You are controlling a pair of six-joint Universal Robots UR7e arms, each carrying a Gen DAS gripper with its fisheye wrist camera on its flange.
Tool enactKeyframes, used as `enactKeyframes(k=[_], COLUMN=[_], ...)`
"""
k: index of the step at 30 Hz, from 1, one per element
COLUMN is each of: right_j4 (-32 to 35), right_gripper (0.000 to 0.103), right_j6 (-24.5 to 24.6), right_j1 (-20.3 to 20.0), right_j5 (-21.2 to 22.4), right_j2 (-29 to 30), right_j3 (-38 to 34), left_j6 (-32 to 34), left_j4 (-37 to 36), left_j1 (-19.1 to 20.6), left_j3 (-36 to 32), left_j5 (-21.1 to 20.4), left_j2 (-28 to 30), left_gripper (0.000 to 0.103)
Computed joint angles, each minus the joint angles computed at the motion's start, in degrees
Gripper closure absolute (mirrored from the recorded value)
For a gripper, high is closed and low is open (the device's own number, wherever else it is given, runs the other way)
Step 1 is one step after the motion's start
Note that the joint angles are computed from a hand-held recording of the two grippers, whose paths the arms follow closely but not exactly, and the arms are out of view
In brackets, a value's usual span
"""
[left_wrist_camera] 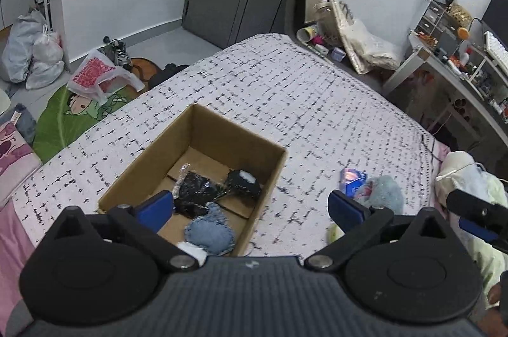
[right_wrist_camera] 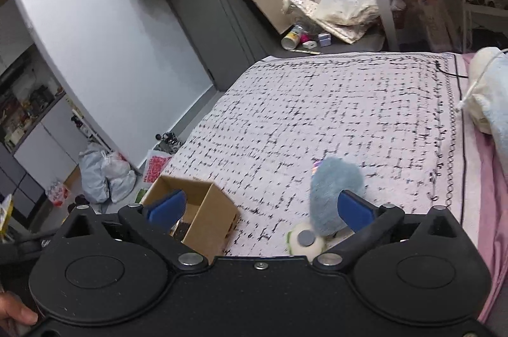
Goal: Organize soft objects
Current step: 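Move both tools toward the grey fluffy plush on the bed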
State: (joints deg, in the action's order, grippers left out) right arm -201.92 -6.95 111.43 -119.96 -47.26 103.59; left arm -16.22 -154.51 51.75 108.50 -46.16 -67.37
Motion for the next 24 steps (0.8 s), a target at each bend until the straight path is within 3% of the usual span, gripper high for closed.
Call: enactKeyframes(k=[13, 16, 20, 24], right_j4=[5.13, 3.27, -3.58, -2.54], right_gripper=[0.0, 0.0, 0.0, 0.0], right_j6=[0.45, 1.29, 5.12, 8.31], right_j1=[-3.13, -4.32, -7.51, -9.19], right_j5=[1.71, 2.46, 6.77, 6.58], right_j2=[-4.6, -4.61, -3.76, -3.03], right_j3=[-0.22, 0.42, 2.56, 2.13], left_j6=[-2.85, -1.8, -0.61, 0.77], left_j4=[0.65, 0.85, 1.18, 0.73], left_j1=[-2.05, -1.82, -1.62, -1.53], left_j3=[-2.75, -3.59, -4.97, -6.11], left_j5=[1.47, 0.1, -0.23, -0.7], left_j2=[4.25, 5.11, 6.93, 9.07], left_gripper=[0.001, 0.001, 0.001, 0.001])
